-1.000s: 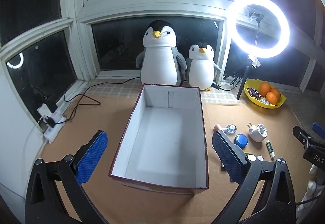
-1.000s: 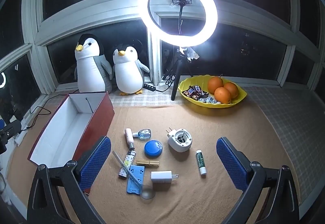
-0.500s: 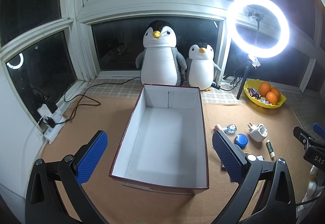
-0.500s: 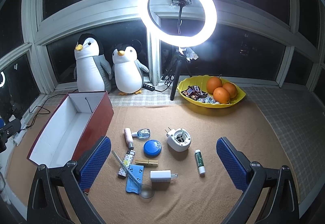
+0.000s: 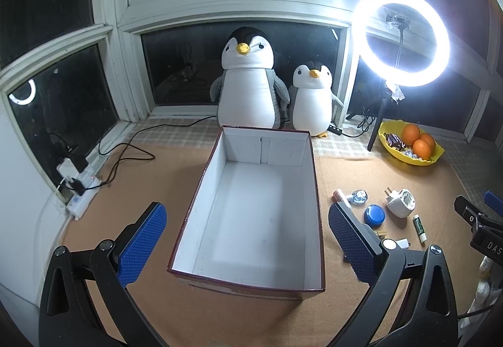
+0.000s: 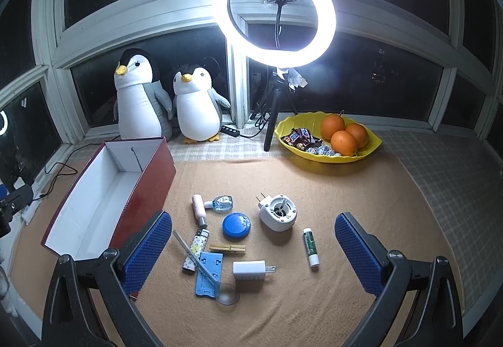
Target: Organize rigid objects
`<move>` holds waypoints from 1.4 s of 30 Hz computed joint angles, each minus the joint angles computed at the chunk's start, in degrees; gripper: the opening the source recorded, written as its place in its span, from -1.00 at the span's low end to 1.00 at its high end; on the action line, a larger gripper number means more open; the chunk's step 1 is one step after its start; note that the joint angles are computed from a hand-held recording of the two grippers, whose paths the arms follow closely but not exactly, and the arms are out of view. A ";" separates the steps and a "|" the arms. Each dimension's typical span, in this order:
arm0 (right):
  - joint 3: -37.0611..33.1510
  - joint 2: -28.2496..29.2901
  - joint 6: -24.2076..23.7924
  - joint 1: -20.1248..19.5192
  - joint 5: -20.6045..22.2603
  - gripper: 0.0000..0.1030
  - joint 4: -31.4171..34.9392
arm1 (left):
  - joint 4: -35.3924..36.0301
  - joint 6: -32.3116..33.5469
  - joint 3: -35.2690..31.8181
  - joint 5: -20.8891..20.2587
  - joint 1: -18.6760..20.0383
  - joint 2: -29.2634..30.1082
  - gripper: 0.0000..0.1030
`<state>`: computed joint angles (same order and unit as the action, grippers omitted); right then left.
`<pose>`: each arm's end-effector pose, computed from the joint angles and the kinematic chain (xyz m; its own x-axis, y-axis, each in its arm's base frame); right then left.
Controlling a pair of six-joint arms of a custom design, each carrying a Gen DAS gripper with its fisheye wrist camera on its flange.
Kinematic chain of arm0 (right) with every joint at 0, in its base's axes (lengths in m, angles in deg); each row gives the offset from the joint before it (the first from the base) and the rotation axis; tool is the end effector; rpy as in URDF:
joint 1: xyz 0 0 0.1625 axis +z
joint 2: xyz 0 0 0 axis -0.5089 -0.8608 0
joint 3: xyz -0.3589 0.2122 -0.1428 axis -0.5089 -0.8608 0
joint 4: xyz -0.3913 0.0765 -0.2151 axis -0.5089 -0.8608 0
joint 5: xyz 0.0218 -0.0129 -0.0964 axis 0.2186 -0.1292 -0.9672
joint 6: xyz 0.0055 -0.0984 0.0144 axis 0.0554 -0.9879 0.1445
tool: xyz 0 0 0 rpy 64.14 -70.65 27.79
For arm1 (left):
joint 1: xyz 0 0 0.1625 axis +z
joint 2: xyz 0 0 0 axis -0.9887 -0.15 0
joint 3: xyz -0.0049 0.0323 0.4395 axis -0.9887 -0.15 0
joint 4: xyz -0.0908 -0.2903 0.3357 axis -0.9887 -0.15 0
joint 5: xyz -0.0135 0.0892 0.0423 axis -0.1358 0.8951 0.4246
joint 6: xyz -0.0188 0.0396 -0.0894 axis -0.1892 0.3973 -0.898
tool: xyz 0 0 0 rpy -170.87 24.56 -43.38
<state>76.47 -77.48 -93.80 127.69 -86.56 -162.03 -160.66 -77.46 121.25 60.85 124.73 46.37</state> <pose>0.1717 -0.7184 0.3702 -0.7170 -0.0105 0.6970 -0.5527 0.6179 -0.5592 -0.4165 -0.7037 0.1687 -0.6892 -0.1760 -0.7029 0.4681 0.6323 -0.6173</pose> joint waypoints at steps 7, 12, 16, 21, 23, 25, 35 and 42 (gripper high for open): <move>-0.10 0.08 -0.12 -0.06 -0.07 0.99 0.48 | -0.10 0.44 -0.01 -0.33 0.09 0.04 0.99; -0.56 0.41 0.23 -0.03 -0.39 0.99 1.16 | 0.74 -0.28 -0.16 -0.40 0.29 0.07 0.99; -0.80 0.56 0.49 -0.06 -0.57 0.99 1.46 | 1.62 -0.84 -0.44 -0.64 0.52 0.20 0.99; -1.07 0.65 1.01 -0.22 -0.72 0.99 2.02 | 2.06 -1.23 -0.44 -0.86 0.68 0.18 0.99; -1.34 0.74 1.06 -0.26 -0.70 0.99 2.32 | 1.92 -1.09 -0.48 -0.80 0.70 0.26 0.99; -1.33 0.74 1.01 -0.28 -0.73 0.99 2.29 | 1.87 -1.12 -0.49 -0.85 0.72 0.25 0.99; -1.60 0.86 1.47 -0.57 -0.56 0.99 3.33 | 2.51 -1.35 -0.83 -1.08 0.95 0.38 0.99; -1.41 0.60 1.83 -0.85 0.40 0.99 3.87 | 2.94 -1.86 -0.72 -1.35 1.34 0.25 0.99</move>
